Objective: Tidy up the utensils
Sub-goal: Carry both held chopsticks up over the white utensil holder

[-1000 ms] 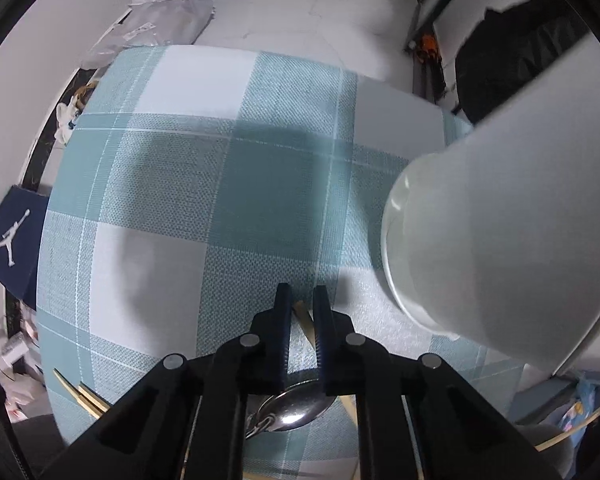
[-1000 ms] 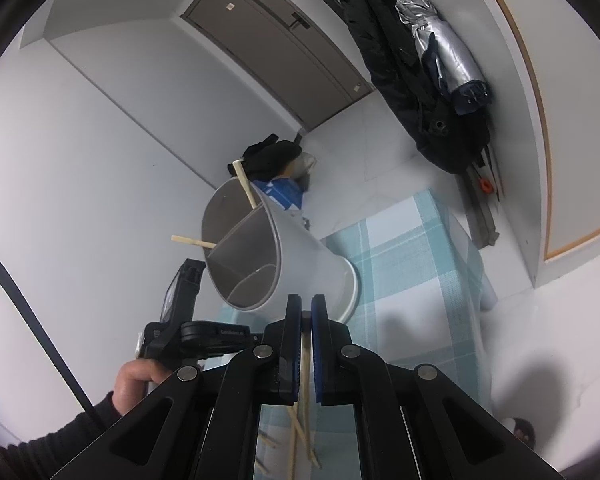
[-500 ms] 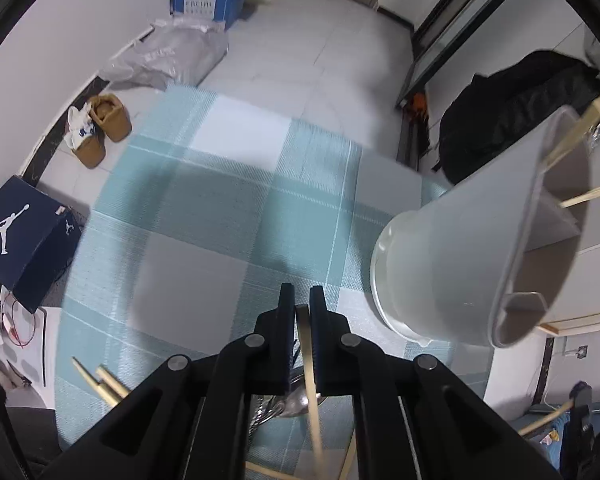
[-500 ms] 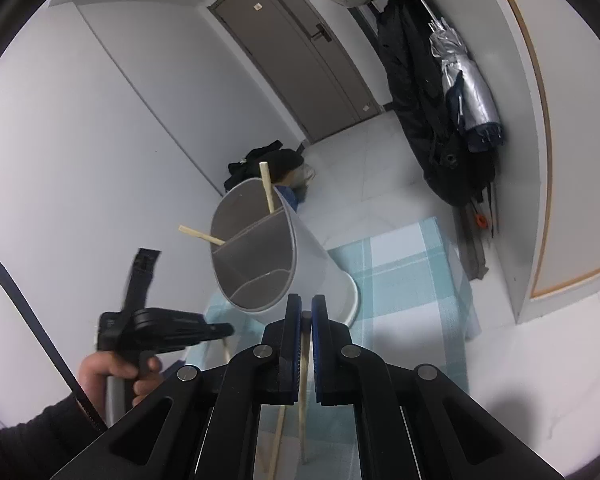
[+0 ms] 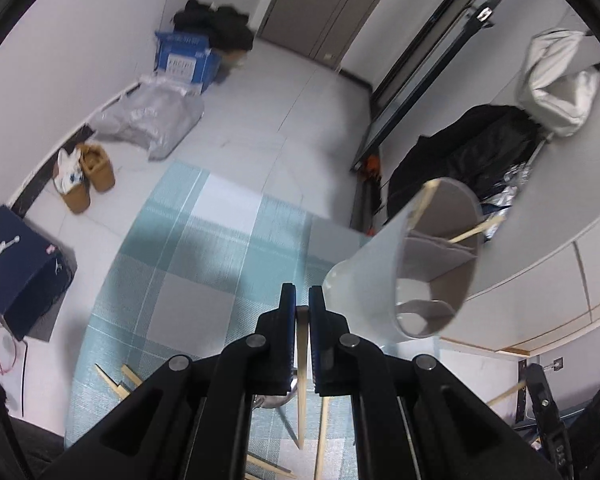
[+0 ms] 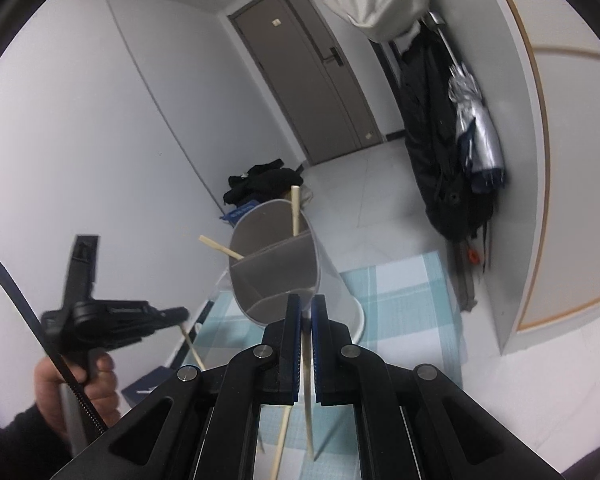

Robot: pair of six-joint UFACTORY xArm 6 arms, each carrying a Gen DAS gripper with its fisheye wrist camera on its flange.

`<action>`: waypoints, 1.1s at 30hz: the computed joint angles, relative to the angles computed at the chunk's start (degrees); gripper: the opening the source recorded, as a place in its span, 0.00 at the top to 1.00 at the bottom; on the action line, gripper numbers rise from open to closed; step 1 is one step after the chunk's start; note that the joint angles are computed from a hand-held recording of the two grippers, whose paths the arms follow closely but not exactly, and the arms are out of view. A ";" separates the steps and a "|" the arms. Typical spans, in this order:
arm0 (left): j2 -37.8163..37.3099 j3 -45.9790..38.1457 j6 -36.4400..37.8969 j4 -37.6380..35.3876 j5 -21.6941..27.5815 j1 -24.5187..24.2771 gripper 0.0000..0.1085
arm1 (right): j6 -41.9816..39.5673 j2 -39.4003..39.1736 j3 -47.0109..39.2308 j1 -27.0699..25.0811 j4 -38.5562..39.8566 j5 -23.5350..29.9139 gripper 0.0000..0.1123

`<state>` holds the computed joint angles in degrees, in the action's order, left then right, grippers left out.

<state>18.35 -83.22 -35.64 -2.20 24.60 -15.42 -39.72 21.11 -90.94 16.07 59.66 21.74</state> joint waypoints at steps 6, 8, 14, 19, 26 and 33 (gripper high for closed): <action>-4.16 4.99 1.36 1.28 -5.51 -0.58 0.98 | 0.55 -1.05 0.77 1.93 -3.72 -2.12 0.96; -5.42 5.73 -1.41 5.21 -5.73 -0.90 0.98 | 0.63 -1.15 0.75 2.42 -5.08 -2.70 0.96; -7.80 6.78 -1.29 9.14 -5.10 -1.57 0.98 | -2.44 -1.81 0.60 3.22 -3.80 -4.01 0.96; -9.49 7.15 -1.60 14.31 -5.65 -2.02 0.98 | -2.40 -1.80 -1.58 2.82 -3.91 -2.73 0.96; -9.48 4.81 1.05 12.42 -5.90 -1.89 0.98 | 0.74 0.52 -8.17 1.96 -7.44 0.88 0.96; -7.57 -0.31 3.52 9.26 -5.52 -1.82 0.98 | 3.13 5.91 -18.95 1.10 -9.95 5.08 0.96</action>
